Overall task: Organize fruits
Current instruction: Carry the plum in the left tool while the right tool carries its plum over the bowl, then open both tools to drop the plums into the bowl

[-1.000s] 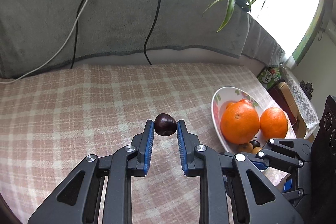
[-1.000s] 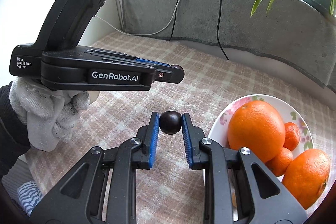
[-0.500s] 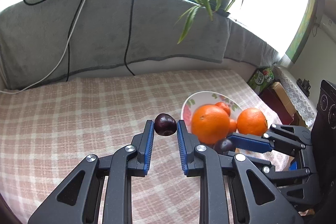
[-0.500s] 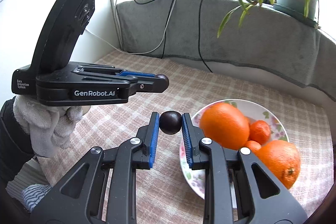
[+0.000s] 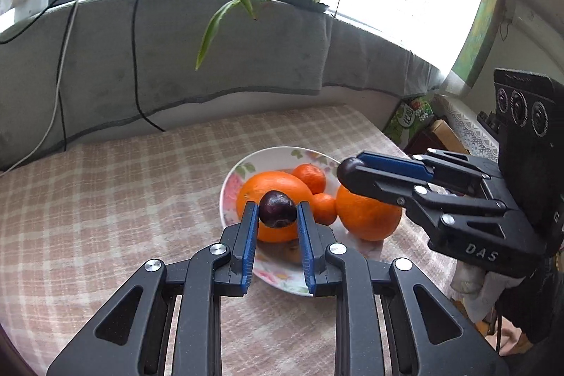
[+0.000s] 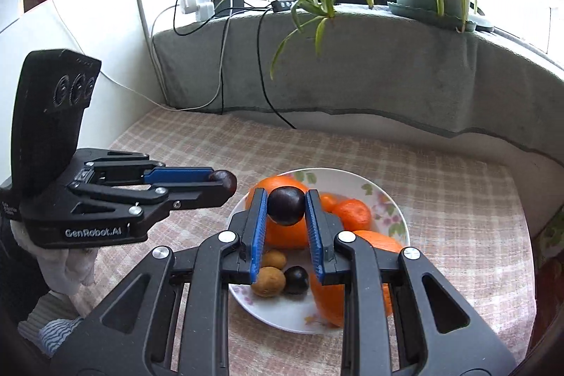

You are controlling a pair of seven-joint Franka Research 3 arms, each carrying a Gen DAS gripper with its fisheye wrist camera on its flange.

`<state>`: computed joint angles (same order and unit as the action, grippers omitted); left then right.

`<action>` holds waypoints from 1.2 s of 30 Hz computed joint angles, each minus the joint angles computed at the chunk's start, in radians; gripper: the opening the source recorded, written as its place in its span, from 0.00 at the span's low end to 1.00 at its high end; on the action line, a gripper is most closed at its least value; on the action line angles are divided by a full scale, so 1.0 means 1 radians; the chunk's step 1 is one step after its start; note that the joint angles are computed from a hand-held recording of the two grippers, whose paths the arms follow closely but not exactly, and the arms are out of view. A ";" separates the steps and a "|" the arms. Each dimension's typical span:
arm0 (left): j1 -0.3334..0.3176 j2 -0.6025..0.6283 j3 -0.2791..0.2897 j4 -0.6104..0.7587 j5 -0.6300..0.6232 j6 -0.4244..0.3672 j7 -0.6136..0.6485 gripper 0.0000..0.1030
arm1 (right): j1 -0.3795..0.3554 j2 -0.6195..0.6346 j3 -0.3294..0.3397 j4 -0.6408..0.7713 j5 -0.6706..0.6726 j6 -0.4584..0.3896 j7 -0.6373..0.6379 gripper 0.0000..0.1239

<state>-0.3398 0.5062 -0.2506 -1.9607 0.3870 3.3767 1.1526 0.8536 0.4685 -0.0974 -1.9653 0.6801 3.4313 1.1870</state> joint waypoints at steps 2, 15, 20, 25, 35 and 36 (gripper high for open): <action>-0.026 0.005 0.013 0.011 -0.003 -0.005 0.005 0.20 | -0.054 -0.005 0.036 0.003 -0.022 -0.014 0.017 0.18; -0.067 0.047 -0.002 0.073 0.004 -0.057 0.035 0.20 | -0.195 0.032 0.100 0.078 -0.204 -0.128 0.168 0.19; -0.096 0.048 0.026 0.081 -0.003 -0.055 0.036 0.21 | -0.271 0.038 0.169 0.086 -0.267 -0.149 0.212 0.19; -0.137 0.043 0.065 0.082 -0.013 -0.051 0.038 0.21 | -0.261 0.036 0.155 0.080 -0.302 -0.147 0.248 0.20; -0.181 0.030 0.114 0.069 -0.034 -0.036 0.041 0.32 | -0.330 0.025 0.232 0.052 -0.330 -0.092 0.276 0.40; -0.188 0.026 0.121 0.064 -0.038 -0.033 0.041 0.39 | -0.333 0.021 0.236 0.048 -0.331 -0.088 0.278 0.40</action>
